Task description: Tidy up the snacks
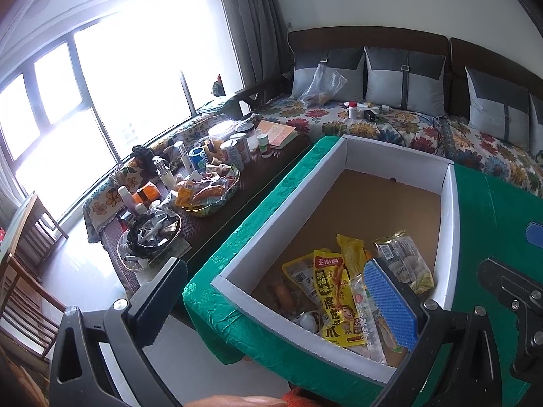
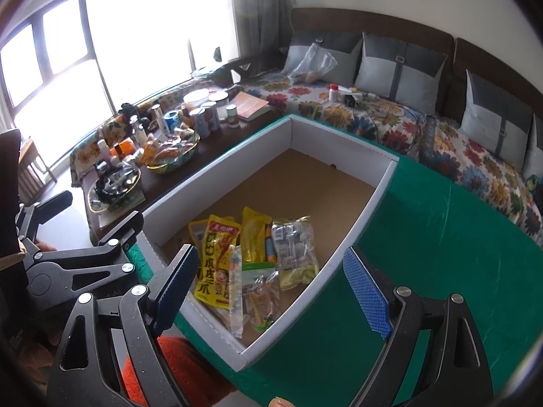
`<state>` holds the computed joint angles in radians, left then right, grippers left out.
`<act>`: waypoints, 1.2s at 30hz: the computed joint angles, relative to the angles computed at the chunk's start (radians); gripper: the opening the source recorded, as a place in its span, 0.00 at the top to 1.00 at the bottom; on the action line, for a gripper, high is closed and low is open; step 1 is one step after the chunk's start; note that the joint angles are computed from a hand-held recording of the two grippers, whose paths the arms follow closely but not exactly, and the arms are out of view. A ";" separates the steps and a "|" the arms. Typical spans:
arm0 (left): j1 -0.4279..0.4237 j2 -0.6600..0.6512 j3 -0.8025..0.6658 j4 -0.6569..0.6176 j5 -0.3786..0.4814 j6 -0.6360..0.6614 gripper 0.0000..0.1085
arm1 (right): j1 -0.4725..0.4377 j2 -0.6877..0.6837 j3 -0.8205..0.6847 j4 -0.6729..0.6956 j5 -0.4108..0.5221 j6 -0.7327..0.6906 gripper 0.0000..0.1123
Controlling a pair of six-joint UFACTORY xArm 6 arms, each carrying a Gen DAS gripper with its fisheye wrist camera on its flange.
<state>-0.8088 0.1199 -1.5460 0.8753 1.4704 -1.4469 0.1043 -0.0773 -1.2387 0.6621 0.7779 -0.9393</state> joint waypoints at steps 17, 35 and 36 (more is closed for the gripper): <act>0.012 -0.022 0.025 -0.019 -0.030 -0.016 0.05 | 0.009 0.014 -0.010 -0.043 -0.014 0.043 0.20; 0.013 -0.023 0.027 -0.019 -0.032 -0.018 0.05 | 0.014 0.024 -0.014 -0.066 -0.015 0.063 0.20; 0.012 -0.022 0.025 -0.020 -0.030 -0.017 0.05 | 0.014 0.024 -0.014 -0.066 -0.015 0.061 0.20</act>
